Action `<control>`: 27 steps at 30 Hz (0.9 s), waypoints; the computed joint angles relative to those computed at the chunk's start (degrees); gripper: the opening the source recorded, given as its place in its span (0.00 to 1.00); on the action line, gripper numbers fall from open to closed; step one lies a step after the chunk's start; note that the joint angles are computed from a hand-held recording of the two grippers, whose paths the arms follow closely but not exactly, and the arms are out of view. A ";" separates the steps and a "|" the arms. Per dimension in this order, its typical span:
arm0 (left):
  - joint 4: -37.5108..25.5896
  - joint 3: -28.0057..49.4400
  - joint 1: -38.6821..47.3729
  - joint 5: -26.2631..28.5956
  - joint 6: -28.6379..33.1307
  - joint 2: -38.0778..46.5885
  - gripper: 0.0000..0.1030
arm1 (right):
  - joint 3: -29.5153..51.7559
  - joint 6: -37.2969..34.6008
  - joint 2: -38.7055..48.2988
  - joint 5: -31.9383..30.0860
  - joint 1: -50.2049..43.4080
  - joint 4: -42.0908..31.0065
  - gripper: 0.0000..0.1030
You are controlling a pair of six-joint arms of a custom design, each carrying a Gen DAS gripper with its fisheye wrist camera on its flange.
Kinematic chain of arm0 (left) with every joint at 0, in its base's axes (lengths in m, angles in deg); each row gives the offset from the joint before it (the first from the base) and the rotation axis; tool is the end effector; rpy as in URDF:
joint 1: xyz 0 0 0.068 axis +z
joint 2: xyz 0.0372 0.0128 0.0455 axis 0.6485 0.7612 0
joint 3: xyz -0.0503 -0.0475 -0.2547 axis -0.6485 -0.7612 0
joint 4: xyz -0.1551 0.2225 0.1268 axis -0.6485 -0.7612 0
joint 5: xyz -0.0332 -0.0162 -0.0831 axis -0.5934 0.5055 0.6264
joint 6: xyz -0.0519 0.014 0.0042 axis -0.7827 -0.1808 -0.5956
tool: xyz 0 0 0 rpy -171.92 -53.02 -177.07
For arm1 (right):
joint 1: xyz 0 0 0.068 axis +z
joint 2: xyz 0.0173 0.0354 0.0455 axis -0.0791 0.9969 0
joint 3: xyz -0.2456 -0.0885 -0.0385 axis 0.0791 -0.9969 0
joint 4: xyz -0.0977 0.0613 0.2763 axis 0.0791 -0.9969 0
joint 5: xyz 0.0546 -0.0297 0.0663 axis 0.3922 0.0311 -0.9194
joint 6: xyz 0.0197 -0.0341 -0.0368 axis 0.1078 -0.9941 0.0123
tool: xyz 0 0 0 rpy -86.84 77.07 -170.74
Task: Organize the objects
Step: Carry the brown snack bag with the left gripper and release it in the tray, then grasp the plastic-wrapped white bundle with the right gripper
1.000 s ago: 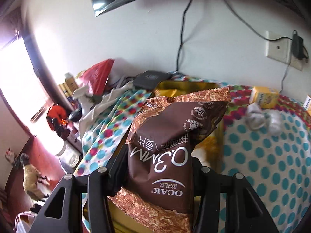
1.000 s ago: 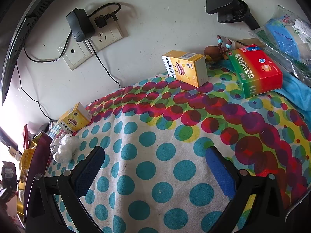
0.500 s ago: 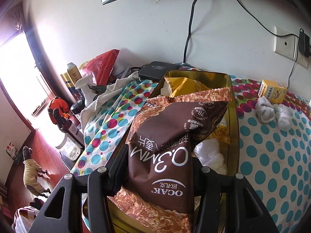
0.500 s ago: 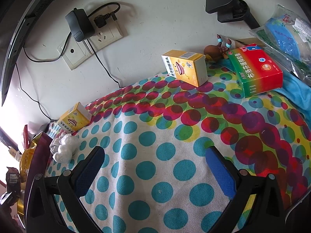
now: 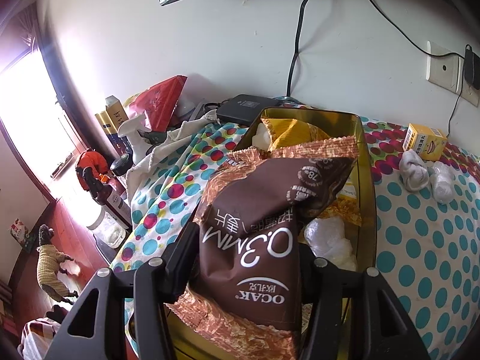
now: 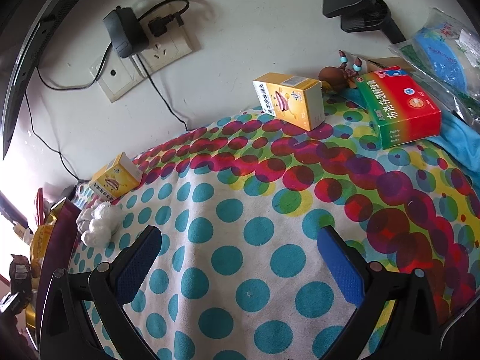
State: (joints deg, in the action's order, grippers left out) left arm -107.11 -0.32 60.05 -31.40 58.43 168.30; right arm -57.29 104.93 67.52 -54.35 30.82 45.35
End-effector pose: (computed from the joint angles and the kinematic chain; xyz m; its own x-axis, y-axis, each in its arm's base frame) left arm 0.3181 0.1076 0.2154 -0.6945 0.2076 -0.6889 0.0798 0.9738 0.2129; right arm 0.1952 0.1142 0.1636 -0.4577 0.6250 -0.6324 0.5506 0.7577 0.3503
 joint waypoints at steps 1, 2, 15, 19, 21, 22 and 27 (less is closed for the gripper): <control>0.09 -0.09 0.21 0.52 0.25 0.04 0.56 | 0.53 -0.40 0.75 -0.47 -0.10 -0.21 1.00; 0.20 -0.27 0.39 1.13 0.57 0.04 0.59 | 1.07 -0.79 1.47 -0.93 -0.22 -0.53 1.00; -7.39 -6.66 17.92 33.38 5.76 -10.79 0.91 | 27.36 -9.31 29.30 3.94 7.64 -12.10 1.00; -18.38 -8.53 27.94 43.70 17.86 -12.49 1.00 | 39.84 -12.46 40.31 5.72 8.75 -14.97 1.00; -24.99 -9.97 33.08 45.90 26.04 -12.52 1.00 | 44.33 -13.95 44.38 6.53 8.84 -14.63 1.00; -27.70 -10.31 35.20 46.64 29.39 -11.84 1.00 | 45.77 -14.47 45.78 6.54 8.81 -14.35 1.00; -36.38 -11.06 39.36 47.10 42.09 -8.36 1.00 | 52.01 -13.98 52.52 1.46 6.48 -12.79 0.98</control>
